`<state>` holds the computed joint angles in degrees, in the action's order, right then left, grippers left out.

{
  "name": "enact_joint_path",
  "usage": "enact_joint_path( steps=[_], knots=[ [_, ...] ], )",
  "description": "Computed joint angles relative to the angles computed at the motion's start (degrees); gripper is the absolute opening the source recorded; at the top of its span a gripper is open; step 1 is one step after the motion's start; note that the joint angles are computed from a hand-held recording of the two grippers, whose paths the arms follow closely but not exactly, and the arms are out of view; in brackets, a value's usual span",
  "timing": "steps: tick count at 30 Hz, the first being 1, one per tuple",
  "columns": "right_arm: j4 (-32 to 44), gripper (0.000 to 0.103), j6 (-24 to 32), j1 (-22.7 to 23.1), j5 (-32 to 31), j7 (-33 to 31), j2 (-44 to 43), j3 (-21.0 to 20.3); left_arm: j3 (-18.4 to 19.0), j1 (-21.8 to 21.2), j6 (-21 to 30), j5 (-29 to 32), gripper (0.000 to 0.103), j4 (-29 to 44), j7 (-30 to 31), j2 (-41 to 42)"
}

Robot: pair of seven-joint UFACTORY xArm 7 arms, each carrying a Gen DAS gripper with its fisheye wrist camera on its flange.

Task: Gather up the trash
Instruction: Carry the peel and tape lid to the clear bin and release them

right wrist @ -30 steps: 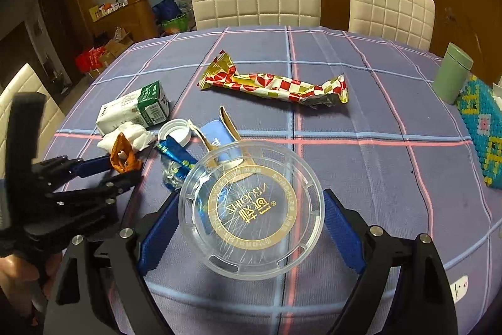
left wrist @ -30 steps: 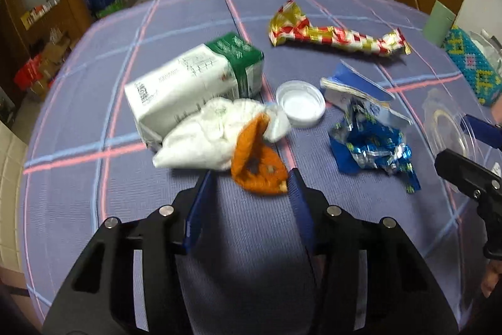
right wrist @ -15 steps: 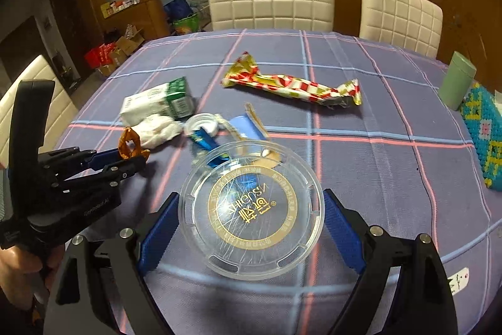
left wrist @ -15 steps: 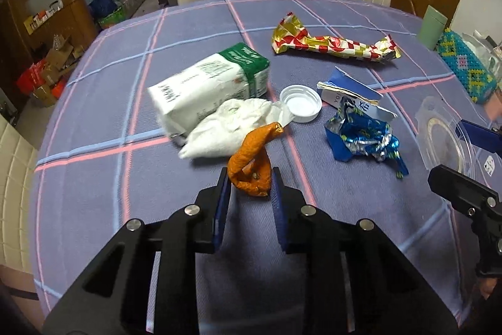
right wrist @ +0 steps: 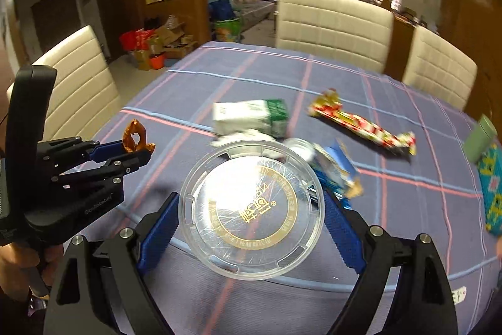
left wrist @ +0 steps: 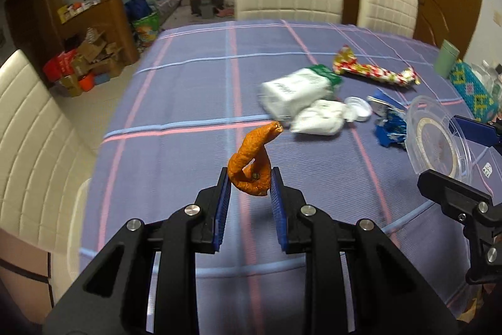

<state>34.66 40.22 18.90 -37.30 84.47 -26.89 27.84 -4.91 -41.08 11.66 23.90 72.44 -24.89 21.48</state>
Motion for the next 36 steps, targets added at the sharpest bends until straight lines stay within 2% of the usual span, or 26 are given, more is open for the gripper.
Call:
enact_joint_path(
  steps=[3, 7, 11, 16, 21, 26, 31, 36],
  knots=[
    [4.5, 0.085, -1.4, -1.5, -3.4, 0.2, 5.8, 0.8, 0.7, 2.0, -1.4, -0.5, 0.027, -2.9, 0.0, -2.1],
    [11.9, 0.085, -2.6, -1.2, -9.6, 0.9, 15.1, 0.0, 2.1, 4.4, -2.5, -0.2, 0.027, -6.0, -0.4, -4.0],
    [19.7, 0.085, -3.7, 0.7, -15.1, 1.0, 24.4, -1.7, 4.3, 6.4, -3.1, 1.9, 0.027, -8.8, -1.9, -5.7],
    [29.5, 0.085, -3.6, 4.8, -18.7, -1.7, 34.3, -4.6, 7.5, 8.4, -3.9, 7.2, 0.027, -11.8, -6.1, -7.6],
    [37.6, 0.085, -4.7, 8.5, -19.6, -5.5, 41.2, -8.1, 9.5, 11.6, -4.3, 12.3, 0.027, -13.6, -11.3, -9.0],
    [44.6, 0.085, -5.3, 12.3, -19.5, -9.0, 46.4, -11.5, 9.9, 14.5, -3.9, 16.9, 0.027, -13.8, -15.7, -9.4],
    [49.3, 0.085, -5.5, 15.6, -17.9, -12.3, 49.8, -14.7, 9.0, 17.6, -3.6, 17.3, 0.027, -13.1, -16.6, -8.8],
    [52.3, 0.085, -6.4, 18.0, -15.4, -15.3, 52.2, -18.0, 8.0, 19.7, -2.7, 13.8, 0.027, -10.7, -13.5, -5.8]
  ],
)
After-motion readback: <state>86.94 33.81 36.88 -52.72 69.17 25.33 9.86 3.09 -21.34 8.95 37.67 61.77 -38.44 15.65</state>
